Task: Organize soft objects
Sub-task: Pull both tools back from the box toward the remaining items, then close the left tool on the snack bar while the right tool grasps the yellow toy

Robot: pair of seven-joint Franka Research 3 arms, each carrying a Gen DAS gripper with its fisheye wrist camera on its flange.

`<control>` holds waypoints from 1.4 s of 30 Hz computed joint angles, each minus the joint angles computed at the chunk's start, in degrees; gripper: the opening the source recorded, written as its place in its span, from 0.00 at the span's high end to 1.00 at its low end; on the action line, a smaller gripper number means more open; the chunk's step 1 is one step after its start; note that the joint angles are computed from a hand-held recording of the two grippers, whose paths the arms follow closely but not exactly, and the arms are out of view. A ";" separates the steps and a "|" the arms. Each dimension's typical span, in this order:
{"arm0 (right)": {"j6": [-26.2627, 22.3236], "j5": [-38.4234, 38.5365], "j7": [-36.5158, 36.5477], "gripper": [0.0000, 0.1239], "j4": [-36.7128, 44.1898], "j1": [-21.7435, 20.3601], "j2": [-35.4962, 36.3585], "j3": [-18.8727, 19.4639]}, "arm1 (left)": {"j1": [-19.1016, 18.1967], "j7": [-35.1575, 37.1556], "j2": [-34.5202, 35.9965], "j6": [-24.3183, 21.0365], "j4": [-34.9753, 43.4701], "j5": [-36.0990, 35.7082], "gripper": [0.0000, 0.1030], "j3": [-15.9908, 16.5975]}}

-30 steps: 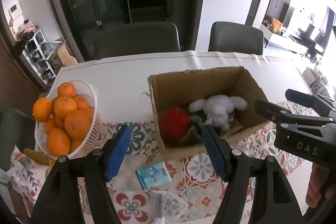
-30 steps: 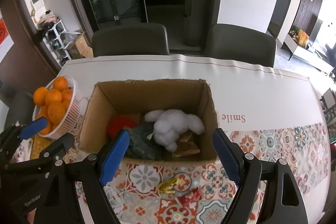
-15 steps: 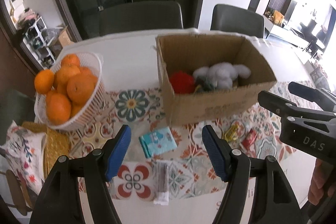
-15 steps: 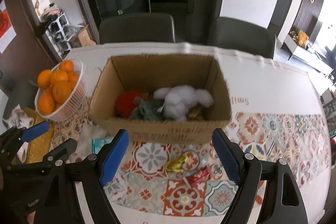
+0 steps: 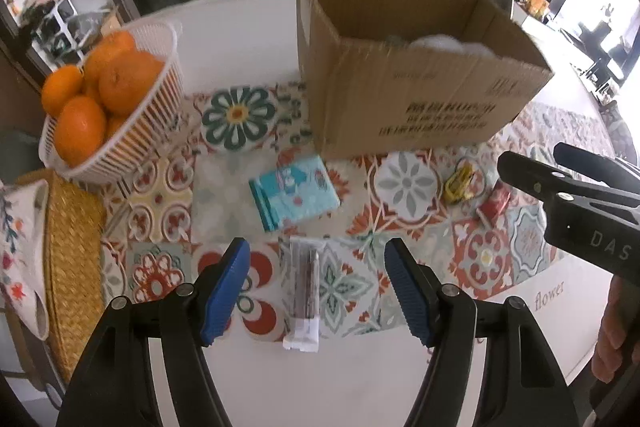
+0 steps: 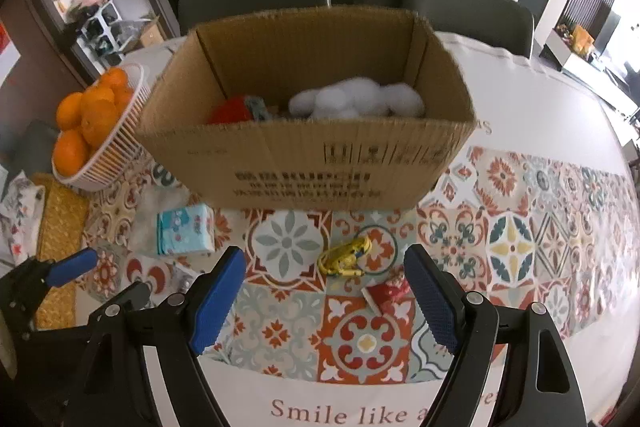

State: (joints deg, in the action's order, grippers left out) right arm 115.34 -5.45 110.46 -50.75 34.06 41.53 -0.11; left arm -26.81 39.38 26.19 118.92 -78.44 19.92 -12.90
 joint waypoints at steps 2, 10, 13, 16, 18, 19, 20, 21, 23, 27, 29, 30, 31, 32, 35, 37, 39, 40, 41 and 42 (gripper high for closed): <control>-0.59 -0.13 -0.04 0.33 0.05 0.31 0.32 0.04 | 0.71 0.39 0.00 0.05 -0.72 -1.41 0.33 -0.30; -3.58 -0.38 -0.52 0.33 1.74 1.37 2.68 0.01 | 3.15 2.12 0.94 -0.07 -3.21 -7.36 0.37 -1.35; -4.41 -0.38 -0.49 0.33 1.46 1.56 3.11 -0.06 | 3.27 2.27 1.65 -0.35 -3.54 -8.32 0.38 -1.41; -5.09 -0.20 -0.32 0.33 0.81 1.50 3.37 0.00 | 3.13 2.30 2.65 -1.21 -3.17 -8.92 0.43 -1.44; -5.64 -0.06 -0.18 0.33 0.59 1.47 3.63 0.02 | 2.96 2.29 3.34 -1.92 -2.89 -9.07 0.44 -1.40; -5.83 -0.05 -0.20 0.33 0.55 1.49 3.76 0.05 | 3.00 2.39 3.61 -2.10 -2.85 -9.21 0.44 -1.39; -6.03 -0.06 -0.26 0.33 0.46 1.54 3.93 0.06 | 3.08 2.42 3.83 -2.10 -2.91 -9.49 0.44 -1.43; -6.48 -0.09 -0.30 0.33 0.93 1.58 4.31 0.04 | 3.05 2.20 4.07 -2.17 -3.00 -9.63 0.46 -1.40; -6.70 -0.10 -0.26 0.33 1.04 1.68 4.67 0.01 | 2.95 1.91 4.54 -2.42 -2.97 -9.66 0.47 -1.30; -7.94 0.03 -0.24 0.34 2.59 1.78 5.91 -0.03 | 3.11 1.45 4.96 -2.13 -3.54 -10.11 0.49 -1.29; -8.34 0.25 -0.30 0.34 3.30 1.74 6.49 0.00 | 2.68 1.11 4.98 -2.15 -3.74 -9.06 0.49 -0.97; -8.25 0.53 -0.25 0.34 3.10 1.64 6.47 0.10 | 2.59 1.00 5.02 -2.26 -3.73 -8.76 0.52 -0.89; -8.31 0.72 -0.18 0.34 3.24 1.57 6.64 0.12 | 2.48 0.85 5.06 -2.29 -3.71 -8.36 0.55 -0.76; -8.19 0.83 -0.13 0.34 3.14 1.53 6.67 0.11 | 2.15 0.35 5.16 -2.63 -3.51 -7.67 0.63 -0.51; -7.88 1.55 -0.13 0.34 2.79 1.22 6.58 0.41 | 2.11 -0.51 5.06 -0.97 -4.31 -6.90 0.74 -0.40; -9.00 1.72 -0.16 0.34 4.98 1.19 7.92 0.30 | 2.17 -1.02 4.68 -0.50 -4.85 -6.60 0.75 -0.35; -9.29 1.75 -0.55 0.34 5.94 1.19 8.59 0.23 | 2.29 -1.09 4.39 0.35 -5.34 -6.72 0.80 -0.64; -9.21 1.90 -0.80 0.34 5.91 1.10 8.61 0.28 | 2.63 -0.91 4.09 0.94 -5.81 -7.33 0.80 -0.94; -8.71 2.24 -1.14 0.34 4.96 0.76 8.10 0.39 | 3.26 -0.52 3.69 1.90 -6.46 -8.53 0.80 -1.41; -8.31 2.53 -1.33 0.34 4.27 0.52 7.71 0.50 | 3.63 -0.26 3.08 2.39 -6.66 -9.47 0.80 -1.77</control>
State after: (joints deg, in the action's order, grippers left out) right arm 107.03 -2.91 109.12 -46.48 34.58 49.24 0.39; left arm -23.17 39.12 29.27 121.31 -85.10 10.45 -14.68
